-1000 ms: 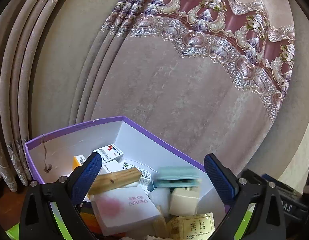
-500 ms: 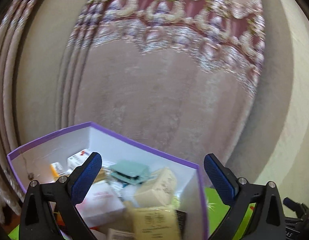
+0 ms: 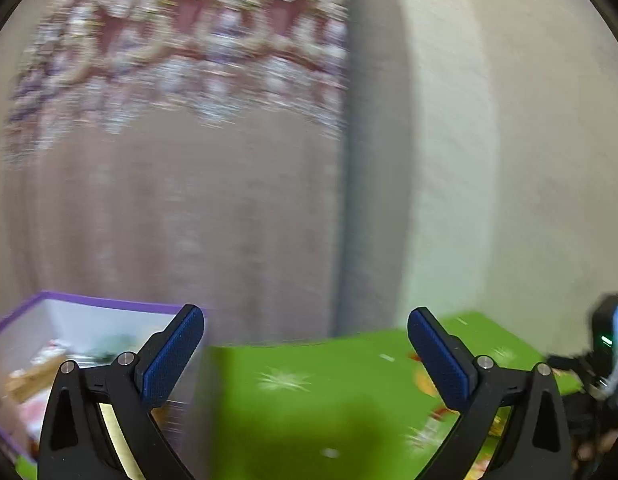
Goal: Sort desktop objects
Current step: 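Move both grippers back toward the last items on the cloth, then grasp the gold ornament with left gripper while right grasps the white vial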
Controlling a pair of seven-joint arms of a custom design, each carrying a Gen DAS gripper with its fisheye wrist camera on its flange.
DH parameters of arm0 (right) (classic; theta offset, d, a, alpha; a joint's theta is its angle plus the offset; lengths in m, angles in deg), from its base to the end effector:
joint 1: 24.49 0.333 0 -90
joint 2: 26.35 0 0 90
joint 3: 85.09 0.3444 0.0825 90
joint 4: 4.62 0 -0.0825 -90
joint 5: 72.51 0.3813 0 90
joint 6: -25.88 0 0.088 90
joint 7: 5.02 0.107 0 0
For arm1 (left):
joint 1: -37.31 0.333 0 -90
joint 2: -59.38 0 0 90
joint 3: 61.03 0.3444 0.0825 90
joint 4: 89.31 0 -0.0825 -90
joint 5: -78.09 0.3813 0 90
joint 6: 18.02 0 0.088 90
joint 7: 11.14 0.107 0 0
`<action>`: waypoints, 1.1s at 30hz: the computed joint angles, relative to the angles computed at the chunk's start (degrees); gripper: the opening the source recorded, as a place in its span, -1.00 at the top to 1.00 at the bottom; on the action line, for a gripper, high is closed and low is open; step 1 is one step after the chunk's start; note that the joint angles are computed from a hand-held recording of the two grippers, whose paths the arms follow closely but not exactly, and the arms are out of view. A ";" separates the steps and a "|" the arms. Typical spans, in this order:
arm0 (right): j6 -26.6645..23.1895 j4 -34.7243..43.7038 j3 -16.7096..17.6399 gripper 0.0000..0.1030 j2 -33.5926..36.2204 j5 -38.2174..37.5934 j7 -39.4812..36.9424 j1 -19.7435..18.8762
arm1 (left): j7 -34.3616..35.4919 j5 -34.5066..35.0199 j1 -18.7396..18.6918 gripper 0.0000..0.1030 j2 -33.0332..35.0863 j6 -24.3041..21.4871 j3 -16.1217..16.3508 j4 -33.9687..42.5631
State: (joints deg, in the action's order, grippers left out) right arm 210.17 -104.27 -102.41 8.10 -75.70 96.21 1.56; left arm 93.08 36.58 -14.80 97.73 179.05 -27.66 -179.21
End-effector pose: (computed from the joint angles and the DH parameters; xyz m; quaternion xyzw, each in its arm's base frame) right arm 0.7141 0.1602 0.3774 -0.6802 0.5874 -0.3096 0.3105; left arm 0.6777 -0.2831 0.4826 -0.5348 0.5844 -0.4621 0.3987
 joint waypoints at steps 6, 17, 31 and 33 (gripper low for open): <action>-2.33 -0.82 17.69 -0.88 -1.01 -1.62 -9.81 -16.72 | 0.12 23.96 22.43 -0.82 -2.25 -10.70 -30.02 4.02; -7.56 0.62 25.43 -0.67 0.47 1.29 -24.31 -24.18 | 3.25 35.42 30.72 -0.30 6.72 -32.80 -44.90 19.15; -12.87 3.26 24.93 0.11 1.41 6.89 -30.15 -23.57 | -1.84 43.47 27.78 0.10 18.45 -50.27 -44.75 39.62; -13.39 3.42 25.99 0.26 1.38 8.22 -31.19 -24.52 | -2.01 43.65 27.41 0.30 19.90 -51.93 -44.92 42.35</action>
